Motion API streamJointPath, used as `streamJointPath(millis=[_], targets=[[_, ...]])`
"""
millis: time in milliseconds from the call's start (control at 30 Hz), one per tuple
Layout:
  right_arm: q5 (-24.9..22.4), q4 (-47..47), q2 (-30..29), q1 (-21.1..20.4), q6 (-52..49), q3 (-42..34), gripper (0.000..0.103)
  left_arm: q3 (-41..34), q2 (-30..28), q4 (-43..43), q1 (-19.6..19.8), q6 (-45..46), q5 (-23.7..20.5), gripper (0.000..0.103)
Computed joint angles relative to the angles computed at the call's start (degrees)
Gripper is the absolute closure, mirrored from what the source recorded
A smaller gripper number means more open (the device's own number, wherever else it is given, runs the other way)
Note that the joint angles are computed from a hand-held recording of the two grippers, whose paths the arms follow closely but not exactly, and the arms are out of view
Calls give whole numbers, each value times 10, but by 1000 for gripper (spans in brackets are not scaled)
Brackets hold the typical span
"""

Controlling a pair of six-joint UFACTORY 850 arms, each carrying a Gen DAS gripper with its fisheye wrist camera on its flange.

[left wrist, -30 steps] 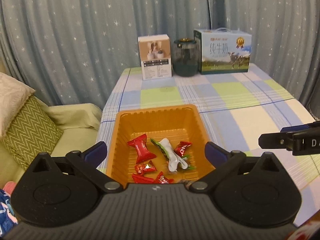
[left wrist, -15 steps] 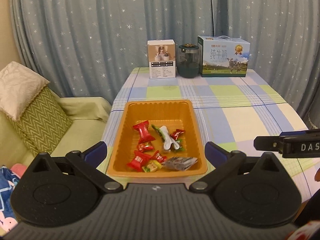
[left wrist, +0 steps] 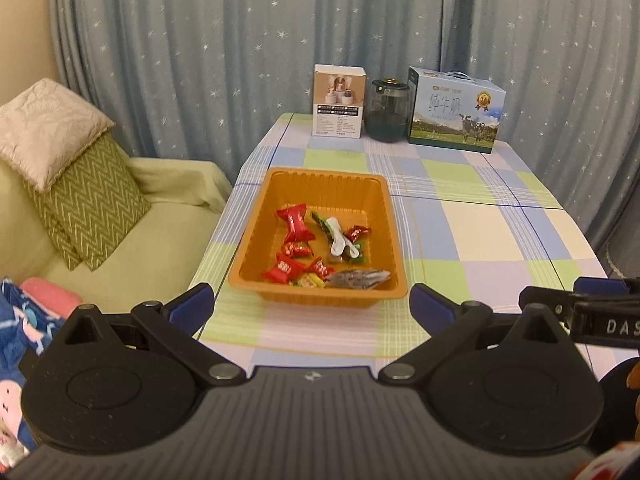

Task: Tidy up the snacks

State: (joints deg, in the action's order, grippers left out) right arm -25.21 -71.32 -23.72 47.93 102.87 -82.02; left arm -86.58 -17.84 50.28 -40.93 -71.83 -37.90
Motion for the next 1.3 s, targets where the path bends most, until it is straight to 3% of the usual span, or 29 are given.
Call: streamJointPath(millis=[633, 1300], targets=[[-56, -65, 25, 46, 68, 38, 18, 66, 51, 33, -26, -56, 7, 0], [-56, -58, 31, 45, 67, 44, 18, 68, 48, 40, -25, -61, 17, 0]])
